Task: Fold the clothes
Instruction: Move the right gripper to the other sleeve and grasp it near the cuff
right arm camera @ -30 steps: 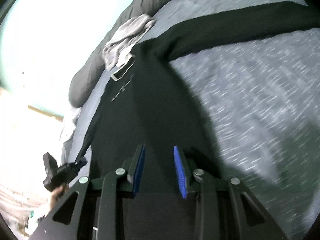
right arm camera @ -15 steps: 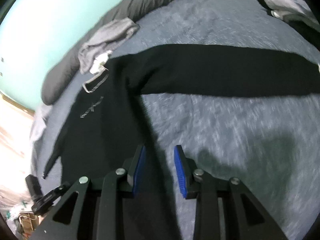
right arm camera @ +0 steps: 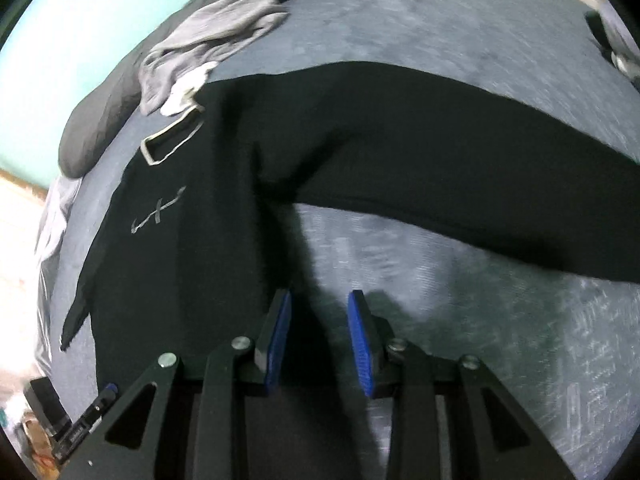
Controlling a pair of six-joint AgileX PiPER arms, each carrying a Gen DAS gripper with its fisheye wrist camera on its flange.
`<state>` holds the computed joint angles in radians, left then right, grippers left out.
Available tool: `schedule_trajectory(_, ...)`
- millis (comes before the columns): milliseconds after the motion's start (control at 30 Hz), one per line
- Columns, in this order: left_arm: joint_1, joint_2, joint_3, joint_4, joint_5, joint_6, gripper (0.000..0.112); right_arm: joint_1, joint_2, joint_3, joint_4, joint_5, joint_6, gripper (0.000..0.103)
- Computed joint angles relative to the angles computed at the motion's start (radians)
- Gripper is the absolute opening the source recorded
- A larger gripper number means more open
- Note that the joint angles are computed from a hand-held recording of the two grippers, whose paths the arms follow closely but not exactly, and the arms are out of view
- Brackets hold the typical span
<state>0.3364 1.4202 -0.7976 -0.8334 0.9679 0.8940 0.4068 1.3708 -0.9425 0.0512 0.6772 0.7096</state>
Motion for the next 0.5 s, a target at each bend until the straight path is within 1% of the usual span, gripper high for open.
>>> schedule_trajectory(133,0.006,-0.008,0.003,0.001,0.007,0.007,0.038,0.079,0.061,-0.053,-0.033,0.003,0.001,0.03)
schedule_trajectory(267,0.028,-0.011,0.0,-0.002,0.02,0.012,0.038,0.109,0.089,-0.045,-0.047,-0.024,0.045,0.03)
schedule_trajectory(433,0.041,-0.005,-0.005,-0.004,0.026,0.016,0.039,0.115,0.082,-0.034,-0.151,-0.028,0.166,0.03)
schedule_trajectory(500,0.038,-0.005,-0.003,-0.003,0.023,0.016,0.039,0.1,0.061,-0.011,-0.164,-0.048,0.19,0.03)
